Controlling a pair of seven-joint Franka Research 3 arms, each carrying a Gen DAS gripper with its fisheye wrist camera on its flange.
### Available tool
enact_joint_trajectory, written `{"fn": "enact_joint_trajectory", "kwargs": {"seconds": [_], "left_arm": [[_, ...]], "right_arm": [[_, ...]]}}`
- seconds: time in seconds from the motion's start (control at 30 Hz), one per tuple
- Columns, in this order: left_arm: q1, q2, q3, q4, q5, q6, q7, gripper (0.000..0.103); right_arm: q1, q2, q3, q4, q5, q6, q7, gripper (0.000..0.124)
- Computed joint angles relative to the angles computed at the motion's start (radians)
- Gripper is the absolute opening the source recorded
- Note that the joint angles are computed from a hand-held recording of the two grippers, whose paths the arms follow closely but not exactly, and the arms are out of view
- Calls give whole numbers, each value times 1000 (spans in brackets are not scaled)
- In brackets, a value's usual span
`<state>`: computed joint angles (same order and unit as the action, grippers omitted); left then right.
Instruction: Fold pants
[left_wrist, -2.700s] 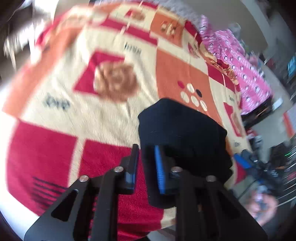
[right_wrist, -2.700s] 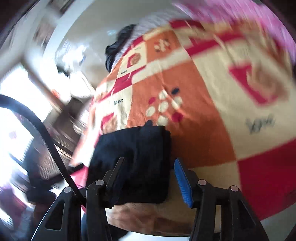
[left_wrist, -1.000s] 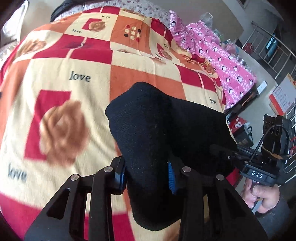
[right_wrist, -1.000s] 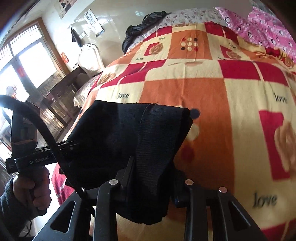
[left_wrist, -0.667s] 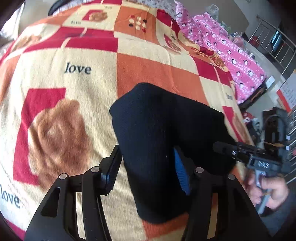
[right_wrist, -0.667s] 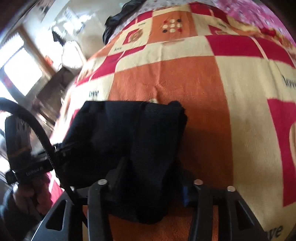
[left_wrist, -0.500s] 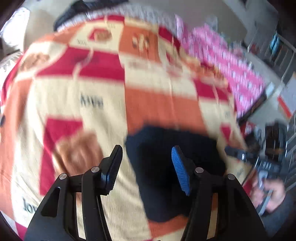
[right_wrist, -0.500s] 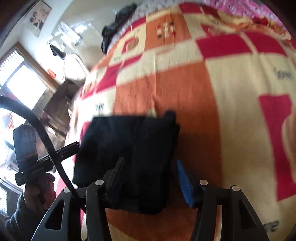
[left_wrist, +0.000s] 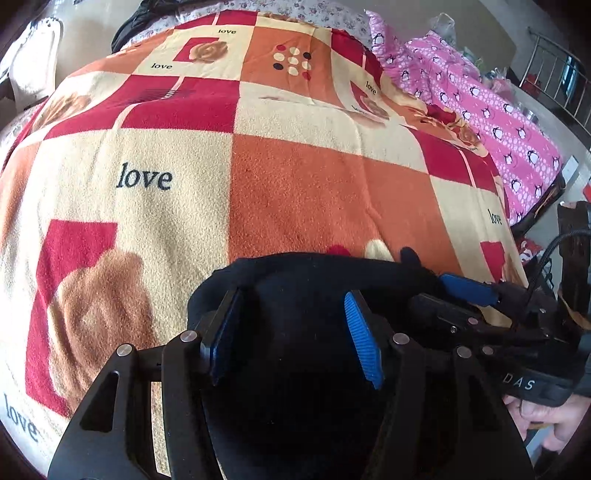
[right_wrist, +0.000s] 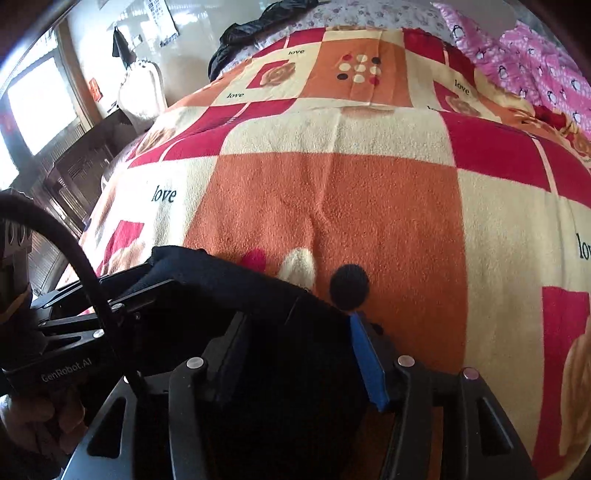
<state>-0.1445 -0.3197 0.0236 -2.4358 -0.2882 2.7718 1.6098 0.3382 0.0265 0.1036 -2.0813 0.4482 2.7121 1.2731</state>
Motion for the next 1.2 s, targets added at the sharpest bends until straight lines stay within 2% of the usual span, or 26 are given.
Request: {"fn": "enact_joint_trajectory", "kwargs": {"seconds": [0.1, 0.17, 0.2, 0.23, 0.3, 0.37, 0.4, 0.47, 0.5, 0.53, 0.63, 0.73, 0.83, 1.2], "left_arm": [[29, -50, -31, -4, 62, -41, -52, 57], [7, -117, -13, -32, 47, -60, -46, 57], [20, -147, -29, -50, 74, -61, -72, 57], [54, -183, -66, -73, 128, -75, -127, 57], [60, -216, -86, -109, 181, -92, -185, 57], [80, -205, -117, -127, 252, -123, -249, 59], [66, -201, -109, -151, 257, -97, -261, 61], [58, -205, -99, -184, 277, -40, -292, 65], [38, -203, -74, -183, 261, -43, -295, 66], [25, -198, -56, -177, 248, -52, -298, 68], [13, -197, -41, -183, 245, -42, -299, 72], [-6, -201, -16, -194, 221, -32, -295, 77], [-32, -198, 17, -199, 177, -24, -268, 78], [-18, -193, 4, -195, 164, -24, -258, 78]], "right_arm": [[-2, -47, -4, -14, -54, -24, 65, 52], [15, -109, -1, -81, 32, 41, 4, 52], [28, -165, -1, -135, 73, 89, -37, 52], [30, -191, 9, -165, 47, 113, -18, 52], [27, -234, 30, -216, -17, 132, 40, 52], [42, -243, 25, -249, -15, 92, 40, 53], [65, -223, 11, -270, -51, 98, 60, 53], [64, -234, 43, -344, -49, 255, 3, 61], [61, -235, 48, -366, -85, 295, 22, 64], [92, -235, 26, -386, -51, 343, -1, 65], [195, -233, -71, -375, 97, 331, -122, 66], [228, -227, -98, -362, 211, 326, -217, 66], [190, -225, -53, -366, 198, 343, -196, 66], [170, -218, -31, -361, 200, 346, -196, 66]]}}
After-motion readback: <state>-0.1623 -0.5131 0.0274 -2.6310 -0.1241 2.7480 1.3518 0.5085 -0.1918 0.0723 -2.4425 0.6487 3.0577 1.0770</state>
